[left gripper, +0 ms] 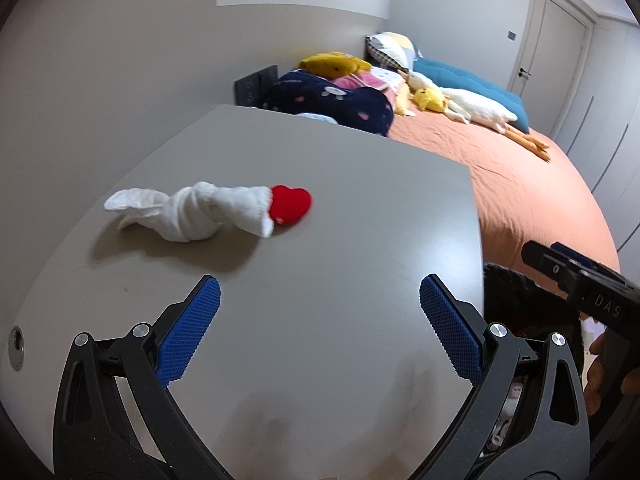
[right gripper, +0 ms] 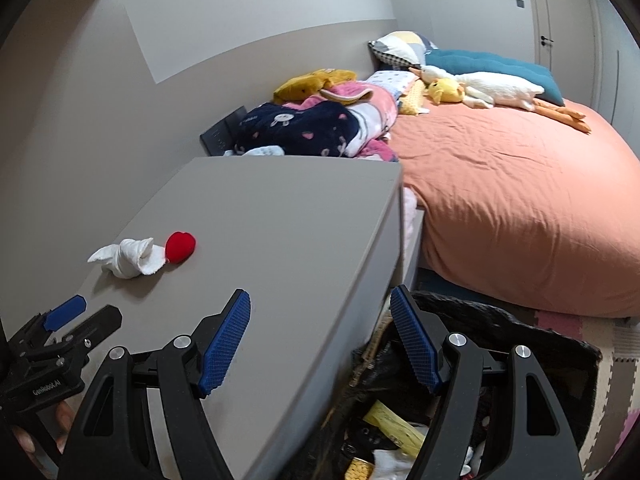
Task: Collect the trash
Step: 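Move both tools back from the bin toward the sock and heart plush, then grasp the white sock with the left tool while the right tool grasps the red heart plush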
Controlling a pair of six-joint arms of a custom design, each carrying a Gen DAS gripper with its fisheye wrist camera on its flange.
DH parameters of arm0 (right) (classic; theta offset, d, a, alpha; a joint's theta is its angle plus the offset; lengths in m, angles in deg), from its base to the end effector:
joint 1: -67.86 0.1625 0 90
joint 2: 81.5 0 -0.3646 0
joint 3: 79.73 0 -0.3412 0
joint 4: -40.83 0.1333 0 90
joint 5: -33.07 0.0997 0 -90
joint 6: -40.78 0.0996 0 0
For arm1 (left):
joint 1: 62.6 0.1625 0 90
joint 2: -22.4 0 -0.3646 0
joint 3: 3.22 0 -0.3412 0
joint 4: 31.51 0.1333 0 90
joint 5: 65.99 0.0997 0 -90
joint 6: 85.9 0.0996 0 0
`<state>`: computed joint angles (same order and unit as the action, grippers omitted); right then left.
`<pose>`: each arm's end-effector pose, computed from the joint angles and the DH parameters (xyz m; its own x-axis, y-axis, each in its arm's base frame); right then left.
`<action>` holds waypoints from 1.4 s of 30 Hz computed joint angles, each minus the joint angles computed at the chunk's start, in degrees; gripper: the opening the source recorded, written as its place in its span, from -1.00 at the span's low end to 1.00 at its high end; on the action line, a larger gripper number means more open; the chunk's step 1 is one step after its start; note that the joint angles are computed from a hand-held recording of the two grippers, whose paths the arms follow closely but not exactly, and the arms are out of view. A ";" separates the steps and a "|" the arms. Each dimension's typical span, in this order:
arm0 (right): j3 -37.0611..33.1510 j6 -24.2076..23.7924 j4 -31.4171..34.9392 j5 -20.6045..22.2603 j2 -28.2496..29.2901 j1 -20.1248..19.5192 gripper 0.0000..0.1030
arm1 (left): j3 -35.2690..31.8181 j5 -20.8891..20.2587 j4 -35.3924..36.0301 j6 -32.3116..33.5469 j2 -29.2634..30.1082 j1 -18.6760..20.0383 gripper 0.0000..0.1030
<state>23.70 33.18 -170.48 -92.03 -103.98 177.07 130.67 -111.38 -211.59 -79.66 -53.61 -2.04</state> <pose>0.2427 -0.4654 -0.0326 -0.8541 -0.0135 0.5199 -0.3669 0.7241 -0.5840 -0.0155 -0.4410 0.2204 -0.7539 0.1040 -0.6487 0.5008 0.7299 -0.4651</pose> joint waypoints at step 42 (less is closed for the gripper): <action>-38.59 -2.02 28.51 2.76 20.06 2.00 0.42 | -28.71 -3.12 17.54 -14.86 10.16 18.24 0.47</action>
<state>-14.89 31.16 -141.97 -89.28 -83.92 179.07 101.96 -114.49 -194.05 -94.52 -43.45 16.20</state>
